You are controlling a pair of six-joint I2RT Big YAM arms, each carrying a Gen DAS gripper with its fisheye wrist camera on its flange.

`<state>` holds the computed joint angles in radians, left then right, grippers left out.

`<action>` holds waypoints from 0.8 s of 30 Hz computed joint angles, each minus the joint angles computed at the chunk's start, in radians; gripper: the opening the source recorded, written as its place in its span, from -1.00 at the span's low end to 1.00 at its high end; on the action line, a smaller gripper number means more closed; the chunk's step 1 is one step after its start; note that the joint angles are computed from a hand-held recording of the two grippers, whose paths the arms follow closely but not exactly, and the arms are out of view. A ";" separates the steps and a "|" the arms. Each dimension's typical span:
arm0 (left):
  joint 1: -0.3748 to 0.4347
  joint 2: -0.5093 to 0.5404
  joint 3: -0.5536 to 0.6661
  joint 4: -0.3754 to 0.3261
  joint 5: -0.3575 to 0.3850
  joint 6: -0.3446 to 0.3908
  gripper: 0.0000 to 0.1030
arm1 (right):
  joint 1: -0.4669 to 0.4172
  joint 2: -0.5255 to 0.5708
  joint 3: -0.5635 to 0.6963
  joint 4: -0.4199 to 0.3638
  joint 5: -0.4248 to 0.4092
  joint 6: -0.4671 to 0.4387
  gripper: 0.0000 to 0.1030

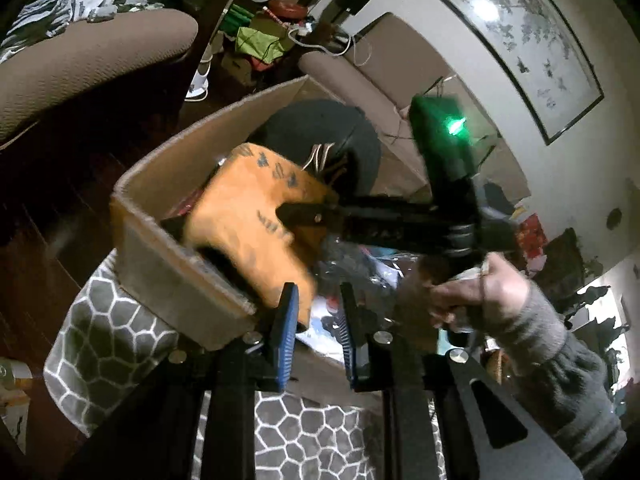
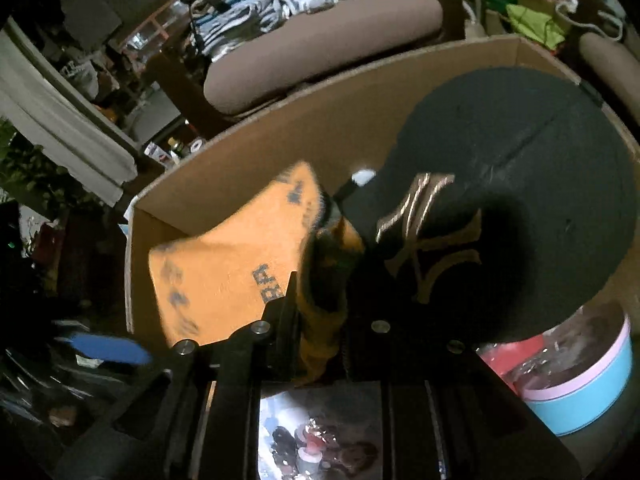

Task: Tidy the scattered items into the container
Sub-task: 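Carry the orange sock with both grippers over the box and lower it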

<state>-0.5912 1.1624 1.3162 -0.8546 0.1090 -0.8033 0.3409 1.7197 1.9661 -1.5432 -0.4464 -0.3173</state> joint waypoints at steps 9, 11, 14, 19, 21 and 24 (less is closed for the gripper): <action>0.039 -0.007 0.041 -0.052 -0.073 0.045 -0.61 | 0.007 0.005 -0.010 0.040 0.011 0.149 -0.70; 0.049 0.021 0.069 -0.085 -0.075 0.078 -0.61 | 0.007 0.007 -0.011 0.053 0.014 0.196 -0.70; 0.073 0.109 0.158 -0.167 -0.011 0.160 -0.61 | -0.003 0.007 -0.023 0.041 -0.028 0.267 -0.65; 0.093 0.299 0.392 -0.447 -0.011 0.364 -0.61 | -0.037 -0.047 -0.047 0.068 -0.052 0.327 -0.05; 0.090 0.362 0.476 -0.550 -0.062 0.446 -0.61 | -0.052 -0.080 -0.051 0.072 -0.051 0.321 0.08; 0.086 0.434 0.563 -0.655 -0.097 0.534 -0.61 | -0.057 -0.098 -0.035 0.013 -0.085 0.250 0.07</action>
